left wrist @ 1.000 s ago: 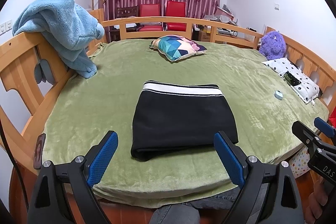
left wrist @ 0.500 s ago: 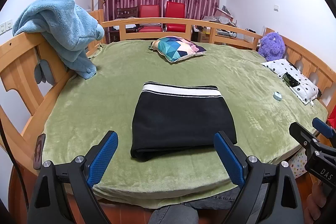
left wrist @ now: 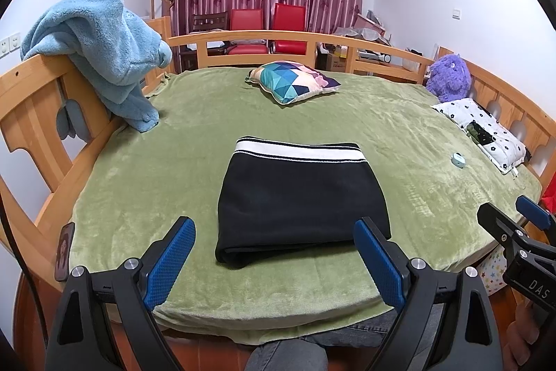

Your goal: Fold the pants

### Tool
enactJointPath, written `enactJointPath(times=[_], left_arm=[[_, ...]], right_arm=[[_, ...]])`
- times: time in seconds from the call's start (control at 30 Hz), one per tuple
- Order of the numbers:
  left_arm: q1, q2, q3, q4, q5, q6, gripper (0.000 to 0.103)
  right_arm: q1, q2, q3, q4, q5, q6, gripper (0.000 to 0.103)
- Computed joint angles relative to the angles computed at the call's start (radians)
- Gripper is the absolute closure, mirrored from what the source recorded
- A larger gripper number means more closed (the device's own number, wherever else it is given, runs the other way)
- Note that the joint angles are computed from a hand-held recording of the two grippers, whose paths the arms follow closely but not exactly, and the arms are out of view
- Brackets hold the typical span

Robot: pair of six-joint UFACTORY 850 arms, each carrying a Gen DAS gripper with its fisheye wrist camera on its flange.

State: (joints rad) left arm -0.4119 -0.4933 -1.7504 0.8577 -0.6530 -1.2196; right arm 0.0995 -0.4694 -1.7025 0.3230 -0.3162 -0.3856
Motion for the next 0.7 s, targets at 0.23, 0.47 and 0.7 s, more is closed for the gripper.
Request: enactJointPath(times=[0.23,0.47,0.7], left_arm=[[0.002,0.001,0.002,0.002,0.0,0.0,0.01],[0.003,0.001,0.0,-0.001,0.002,0.003,0.01],[-0.001,-0.002,-0.002,0.012,0.008,0.004,0.01]], right_arm=[[0.0,0.001,0.001,-0.001,0.002,0.004,0.007],[0.003,0.003,0.002,-0.017,0.001,0.021,0.007],[0.003,0.003,0.002,-0.007,0.001,0.013,0.007]])
